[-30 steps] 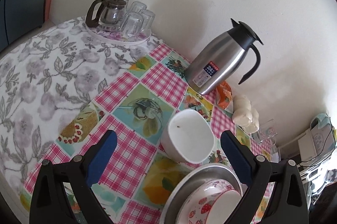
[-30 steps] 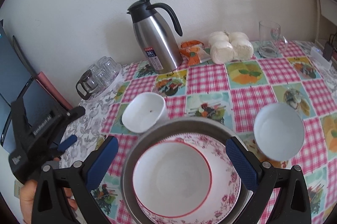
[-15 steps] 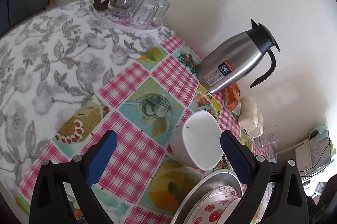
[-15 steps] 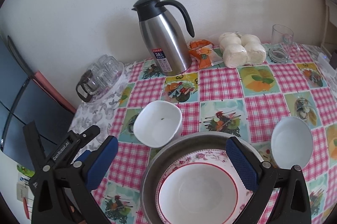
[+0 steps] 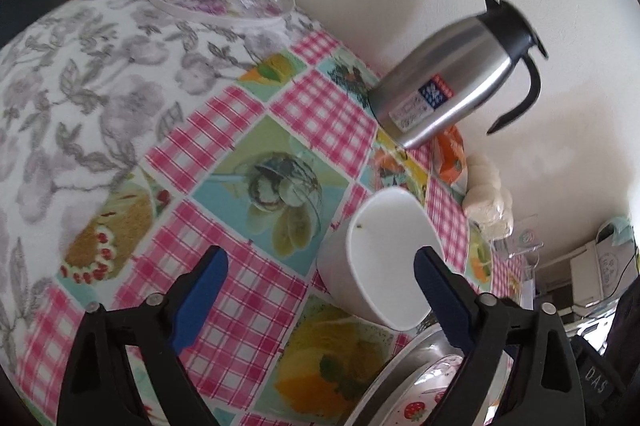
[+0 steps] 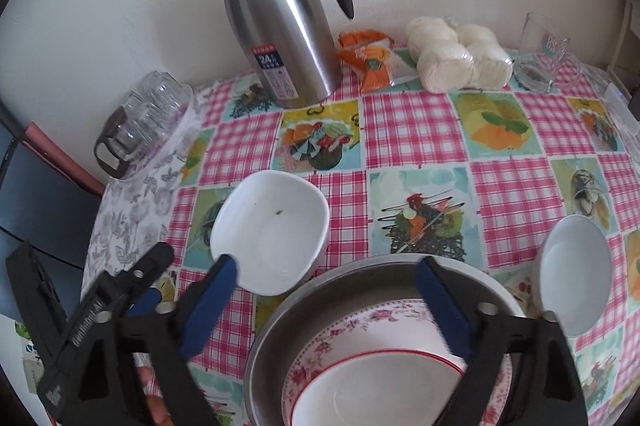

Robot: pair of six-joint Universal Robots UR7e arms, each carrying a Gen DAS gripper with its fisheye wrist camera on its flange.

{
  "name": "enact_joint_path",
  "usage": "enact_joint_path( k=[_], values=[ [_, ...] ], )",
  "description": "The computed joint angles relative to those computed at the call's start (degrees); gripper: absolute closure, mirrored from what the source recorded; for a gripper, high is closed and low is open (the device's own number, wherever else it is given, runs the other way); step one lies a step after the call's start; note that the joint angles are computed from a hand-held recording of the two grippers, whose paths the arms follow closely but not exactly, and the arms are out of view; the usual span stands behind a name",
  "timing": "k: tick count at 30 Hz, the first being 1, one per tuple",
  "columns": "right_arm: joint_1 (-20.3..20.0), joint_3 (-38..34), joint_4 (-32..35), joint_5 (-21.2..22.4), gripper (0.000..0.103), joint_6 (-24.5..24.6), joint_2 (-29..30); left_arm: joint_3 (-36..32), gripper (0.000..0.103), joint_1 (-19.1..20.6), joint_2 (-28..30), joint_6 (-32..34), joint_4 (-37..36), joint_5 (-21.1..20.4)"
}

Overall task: Organize plates and bowls
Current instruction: 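Move both grippers toward the white square bowl, then close both grippers on the rim of the white square bowl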

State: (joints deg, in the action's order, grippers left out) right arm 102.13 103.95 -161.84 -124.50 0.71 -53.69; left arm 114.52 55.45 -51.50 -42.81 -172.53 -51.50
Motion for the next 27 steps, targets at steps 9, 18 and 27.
enact_joint_path(
  k=[9,18,27],
  values=[
    [-0.82,-4.71,5.67,-1.56,0.049,5.09,3.82,-1.71,0.033,2.12,2.61,2.69,-2.29,-2.61],
    [-0.61,-9.72,11.59,-4.04,0.069,7.86,7.24,-4.8,0.044,2.87,5.41,5.23,-1.23,-3.2],
    [-1.58,-12.72,17.95,-5.15,0.088,11.42,9.28,-6.67,0.072,3.57,7.05,8.08,-0.35,-4.5]
  ],
)
